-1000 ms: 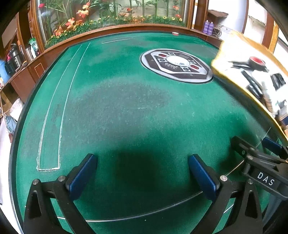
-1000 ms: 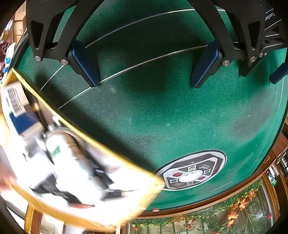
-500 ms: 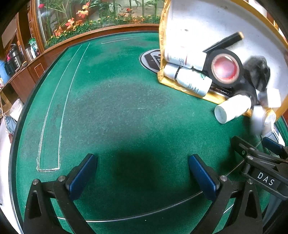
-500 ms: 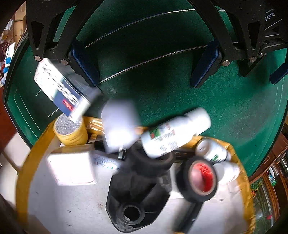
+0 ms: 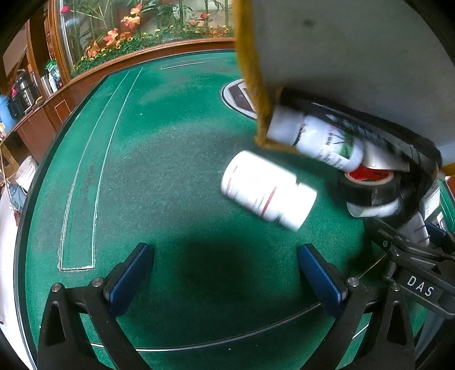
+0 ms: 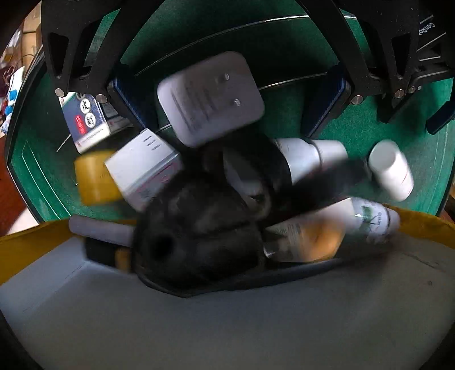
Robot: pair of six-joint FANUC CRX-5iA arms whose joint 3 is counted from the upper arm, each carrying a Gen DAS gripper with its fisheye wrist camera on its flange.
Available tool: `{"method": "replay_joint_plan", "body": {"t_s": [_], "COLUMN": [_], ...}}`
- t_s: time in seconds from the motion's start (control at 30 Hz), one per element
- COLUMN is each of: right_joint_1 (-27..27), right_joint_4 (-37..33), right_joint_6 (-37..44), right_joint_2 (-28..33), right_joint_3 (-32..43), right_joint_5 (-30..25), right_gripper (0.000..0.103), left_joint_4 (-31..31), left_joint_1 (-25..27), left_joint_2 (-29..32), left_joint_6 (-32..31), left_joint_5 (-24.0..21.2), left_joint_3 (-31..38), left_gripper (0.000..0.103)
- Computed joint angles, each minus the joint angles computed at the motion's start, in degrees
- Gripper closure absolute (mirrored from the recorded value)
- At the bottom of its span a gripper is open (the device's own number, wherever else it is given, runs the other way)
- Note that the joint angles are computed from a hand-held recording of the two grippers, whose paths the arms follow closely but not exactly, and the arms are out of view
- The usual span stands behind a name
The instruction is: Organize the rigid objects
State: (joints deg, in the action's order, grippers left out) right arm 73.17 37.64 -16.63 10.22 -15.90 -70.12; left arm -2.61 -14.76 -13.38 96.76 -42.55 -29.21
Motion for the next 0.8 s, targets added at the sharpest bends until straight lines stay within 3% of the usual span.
{"method": "replay_joint_plan", "body": {"t_s": [0.53, 0.8], "right_joint_1": [0.1, 0.2], "right_joint_4": [0.2, 0.3], "right_joint_6": [-0.2, -0.3], "right_joint_2": [0.3, 0.6], "right_joint_3": [-0.3, -0.1], "right_joint_5": [0.5, 0.4], "right_gripper": [0.000, 0.000], "left_joint_4": [-1.7, -0.7], "left_joint_1": [-0.4, -0.2], "left_joint_2": [-1.0, -0.4], "left_joint_6": [1.2, 0.6], "left_joint_5": [3.2, 1.3], "left_joint_3": [-1.0, -0.4], "left_gripper": [0.000, 0.000]}}
